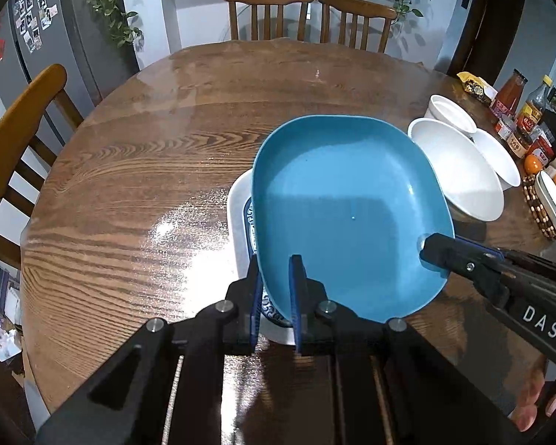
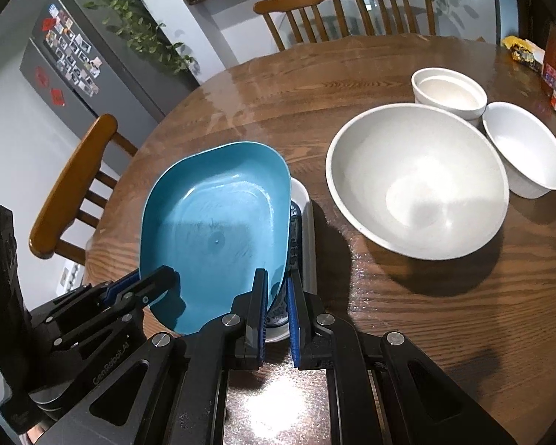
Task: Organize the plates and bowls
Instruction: 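Lower the teal plate with the left gripper onto the stacked patterned plates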
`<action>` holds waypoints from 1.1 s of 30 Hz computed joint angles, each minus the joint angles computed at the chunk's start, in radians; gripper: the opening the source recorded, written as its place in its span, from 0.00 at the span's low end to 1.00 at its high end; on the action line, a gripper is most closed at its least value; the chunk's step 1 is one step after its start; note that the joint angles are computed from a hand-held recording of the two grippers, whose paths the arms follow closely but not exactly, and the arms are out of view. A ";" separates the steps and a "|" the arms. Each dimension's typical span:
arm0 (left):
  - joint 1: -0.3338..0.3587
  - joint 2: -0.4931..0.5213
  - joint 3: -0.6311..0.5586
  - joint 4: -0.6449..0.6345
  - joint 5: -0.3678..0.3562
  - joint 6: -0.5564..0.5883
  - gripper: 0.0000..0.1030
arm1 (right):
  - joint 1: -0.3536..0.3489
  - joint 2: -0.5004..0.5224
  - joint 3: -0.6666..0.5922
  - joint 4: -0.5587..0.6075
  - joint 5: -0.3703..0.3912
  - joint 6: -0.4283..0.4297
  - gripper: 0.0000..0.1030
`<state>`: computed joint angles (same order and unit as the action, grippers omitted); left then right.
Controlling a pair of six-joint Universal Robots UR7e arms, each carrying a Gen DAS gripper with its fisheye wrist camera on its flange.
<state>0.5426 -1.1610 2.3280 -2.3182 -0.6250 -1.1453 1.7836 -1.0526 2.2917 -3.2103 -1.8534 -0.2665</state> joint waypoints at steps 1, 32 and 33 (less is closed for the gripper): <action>0.001 -0.001 0.001 0.003 0.001 -0.003 0.12 | 0.000 0.000 0.001 0.000 0.000 -0.002 0.11; 0.071 0.053 -0.041 -0.013 -0.032 0.042 0.12 | -0.013 0.042 -0.047 0.083 -0.037 0.008 0.11; 0.073 0.051 -0.042 -0.011 -0.032 0.042 0.12 | -0.012 0.044 -0.050 0.086 -0.037 0.007 0.11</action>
<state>0.6158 -1.1096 2.2861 -2.3293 -0.6570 -1.1034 1.7717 -1.0087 2.2419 -3.1243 -1.8902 -0.2600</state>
